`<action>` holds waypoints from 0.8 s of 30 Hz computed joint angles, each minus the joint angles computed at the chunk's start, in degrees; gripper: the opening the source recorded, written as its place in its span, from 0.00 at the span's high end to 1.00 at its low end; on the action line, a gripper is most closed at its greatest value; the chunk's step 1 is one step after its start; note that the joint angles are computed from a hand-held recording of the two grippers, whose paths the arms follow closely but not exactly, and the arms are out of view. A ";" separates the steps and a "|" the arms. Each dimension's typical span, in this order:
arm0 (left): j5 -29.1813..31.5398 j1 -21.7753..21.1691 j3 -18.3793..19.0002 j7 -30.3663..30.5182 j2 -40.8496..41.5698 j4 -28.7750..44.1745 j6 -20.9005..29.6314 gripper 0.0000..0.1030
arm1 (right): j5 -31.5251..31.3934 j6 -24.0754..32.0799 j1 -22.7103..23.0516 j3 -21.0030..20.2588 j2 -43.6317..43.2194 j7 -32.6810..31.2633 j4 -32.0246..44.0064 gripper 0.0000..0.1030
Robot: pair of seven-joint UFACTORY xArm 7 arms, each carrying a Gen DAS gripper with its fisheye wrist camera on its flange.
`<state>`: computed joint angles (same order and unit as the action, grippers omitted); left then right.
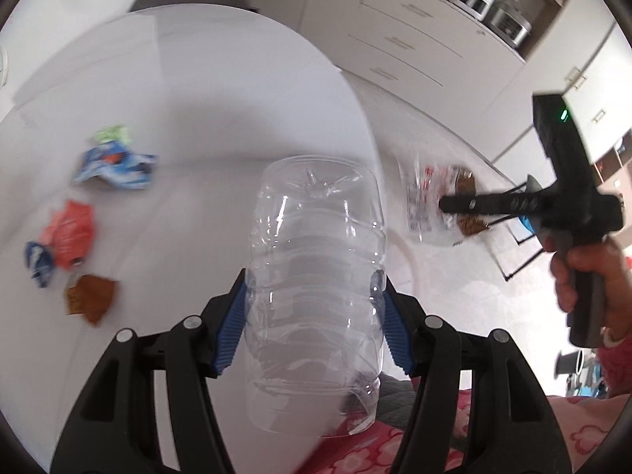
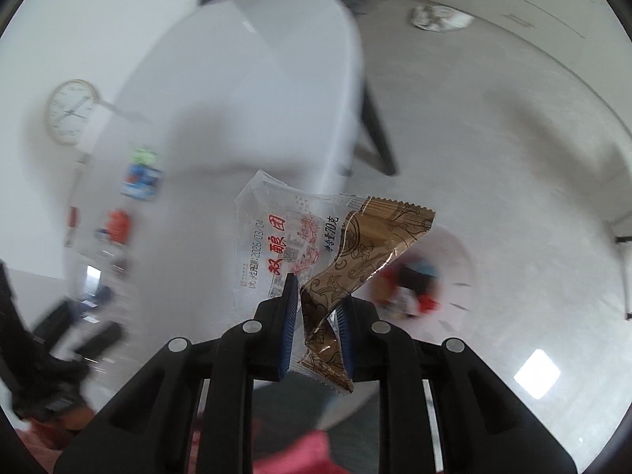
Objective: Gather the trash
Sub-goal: 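Carry the bottle and wrappers over the wastebasket and release both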
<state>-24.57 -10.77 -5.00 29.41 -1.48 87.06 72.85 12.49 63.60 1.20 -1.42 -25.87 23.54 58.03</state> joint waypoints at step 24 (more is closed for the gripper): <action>14.80 -13.23 -7.70 -20.27 1.23 -2.86 -3.15 0.43 | 7.31 -10.25 -7.57 -3.91 16.07 -23.85 -18.12 0.27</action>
